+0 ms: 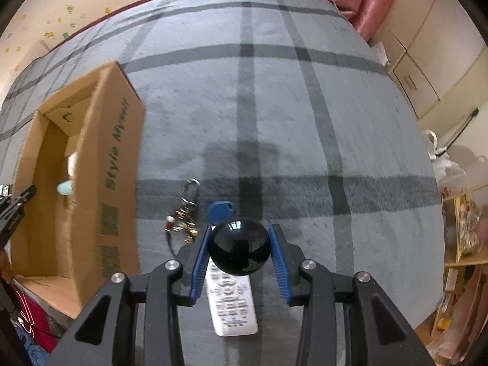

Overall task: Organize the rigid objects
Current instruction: 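Lift the black round object with the right gripper over the box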

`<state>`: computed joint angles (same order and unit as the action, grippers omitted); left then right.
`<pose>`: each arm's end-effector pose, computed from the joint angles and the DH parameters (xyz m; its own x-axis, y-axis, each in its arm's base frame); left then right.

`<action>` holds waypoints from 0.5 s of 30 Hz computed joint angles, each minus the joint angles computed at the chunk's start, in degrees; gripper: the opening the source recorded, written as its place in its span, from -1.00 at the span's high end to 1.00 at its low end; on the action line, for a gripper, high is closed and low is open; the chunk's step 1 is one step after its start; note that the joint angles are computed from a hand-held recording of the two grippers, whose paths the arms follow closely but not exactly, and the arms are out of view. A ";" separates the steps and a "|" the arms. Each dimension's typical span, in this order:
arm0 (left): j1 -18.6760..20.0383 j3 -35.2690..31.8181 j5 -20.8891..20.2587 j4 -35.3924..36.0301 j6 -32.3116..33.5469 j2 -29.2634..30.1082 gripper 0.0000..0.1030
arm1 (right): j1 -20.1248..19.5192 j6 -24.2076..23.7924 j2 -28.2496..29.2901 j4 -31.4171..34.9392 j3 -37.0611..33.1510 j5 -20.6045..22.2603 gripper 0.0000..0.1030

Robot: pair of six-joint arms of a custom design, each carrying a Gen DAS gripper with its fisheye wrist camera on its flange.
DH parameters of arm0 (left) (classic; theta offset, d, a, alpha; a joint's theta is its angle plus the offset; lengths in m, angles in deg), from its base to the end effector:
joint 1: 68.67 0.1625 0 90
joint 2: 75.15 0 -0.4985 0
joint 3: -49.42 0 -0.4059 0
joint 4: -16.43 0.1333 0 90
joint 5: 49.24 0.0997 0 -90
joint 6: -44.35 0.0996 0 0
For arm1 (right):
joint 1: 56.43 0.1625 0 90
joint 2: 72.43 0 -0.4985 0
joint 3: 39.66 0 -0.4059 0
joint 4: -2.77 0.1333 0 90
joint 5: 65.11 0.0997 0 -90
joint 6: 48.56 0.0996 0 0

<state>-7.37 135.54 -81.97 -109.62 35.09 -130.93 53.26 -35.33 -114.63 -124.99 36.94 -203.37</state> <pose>-0.1627 -0.7491 0.3260 -0.5846 0.0434 -0.8101 0.3888 0.8914 -0.2329 0.3276 -0.7405 0.2077 -0.7015 0.0368 0.7117 -0.1806 0.9569 -0.2275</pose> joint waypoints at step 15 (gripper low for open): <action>0.16 0.00 -0.34 -0.28 0.40 -0.06 0.69 | 3.61 -7.11 5.13 -1.38 -7.69 2.41 0.21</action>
